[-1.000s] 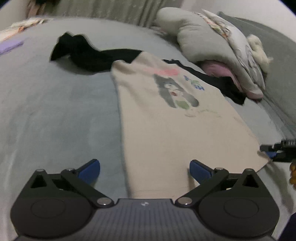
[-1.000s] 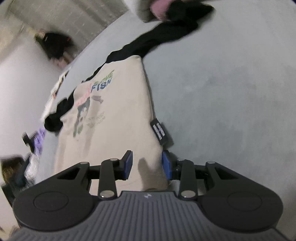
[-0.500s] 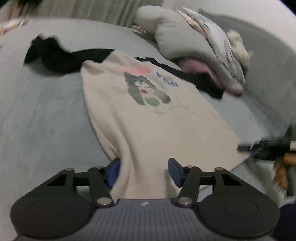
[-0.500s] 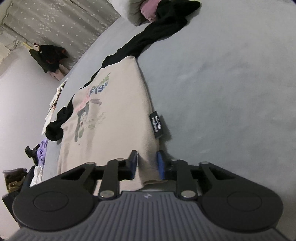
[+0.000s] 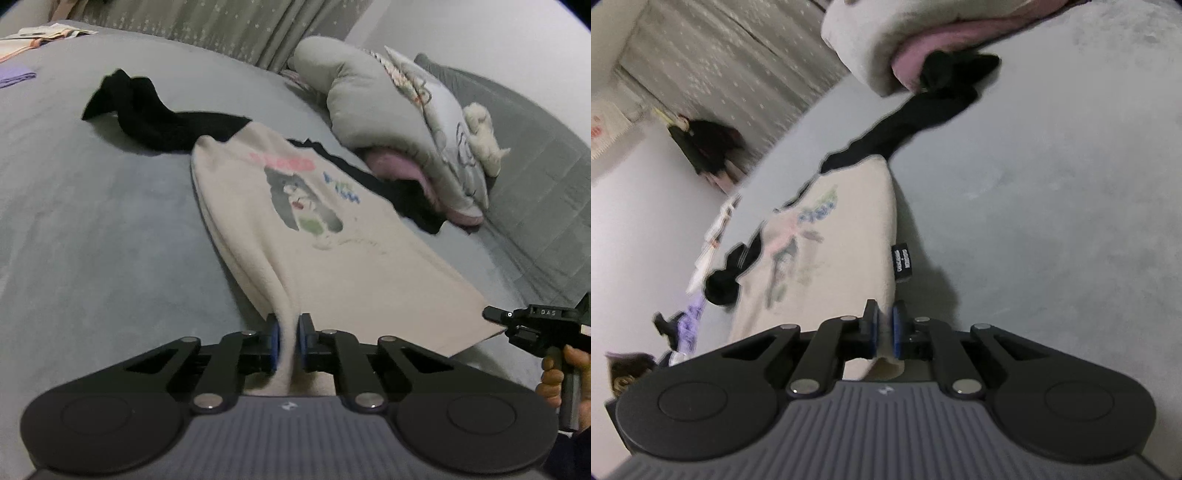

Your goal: Fold clothes

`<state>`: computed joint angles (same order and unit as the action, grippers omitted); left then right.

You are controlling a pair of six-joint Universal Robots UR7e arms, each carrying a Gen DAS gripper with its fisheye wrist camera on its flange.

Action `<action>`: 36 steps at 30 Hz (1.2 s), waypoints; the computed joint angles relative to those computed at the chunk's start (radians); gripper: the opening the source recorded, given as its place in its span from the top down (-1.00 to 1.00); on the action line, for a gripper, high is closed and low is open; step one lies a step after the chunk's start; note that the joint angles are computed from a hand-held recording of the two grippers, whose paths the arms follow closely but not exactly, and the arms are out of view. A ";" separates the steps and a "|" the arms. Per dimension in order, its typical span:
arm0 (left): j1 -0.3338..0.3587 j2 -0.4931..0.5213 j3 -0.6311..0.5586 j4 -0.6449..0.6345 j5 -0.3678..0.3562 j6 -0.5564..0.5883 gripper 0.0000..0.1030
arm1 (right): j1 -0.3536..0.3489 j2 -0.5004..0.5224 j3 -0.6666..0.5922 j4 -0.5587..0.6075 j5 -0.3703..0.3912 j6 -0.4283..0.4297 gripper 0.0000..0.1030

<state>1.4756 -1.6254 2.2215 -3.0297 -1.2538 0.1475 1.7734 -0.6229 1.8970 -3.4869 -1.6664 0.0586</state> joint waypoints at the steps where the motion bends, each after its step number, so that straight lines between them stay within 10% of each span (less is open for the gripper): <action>1: -0.007 -0.023 0.008 0.011 0.001 -0.004 0.82 | 0.005 -0.011 0.011 -0.008 0.004 -0.001 0.85; 9: -0.068 -0.152 0.070 0.084 0.054 0.000 0.81 | 0.064 -0.111 0.091 0.045 -0.013 -0.033 0.85; 18: -0.135 -0.139 0.081 0.227 0.349 -0.120 0.75 | 0.072 -0.135 0.060 0.262 -0.200 -0.115 0.82; 22: -0.120 -0.140 0.076 0.076 0.362 -0.087 0.35 | 0.055 -0.120 0.029 0.170 -0.184 -0.142 0.49; 25: -0.099 -0.091 0.006 -0.019 0.334 -0.039 0.09 | 0.038 -0.074 -0.083 0.145 -0.193 -0.124 0.44; 30: -0.092 0.122 -0.155 -0.211 0.302 0.118 -0.98 | 0.062 0.111 -0.413 0.224 -0.356 -0.266 0.18; 36: -0.105 0.421 -0.401 -0.190 0.350 0.359 -0.99 | 0.065 0.384 -0.862 0.254 -0.479 -0.591 -0.12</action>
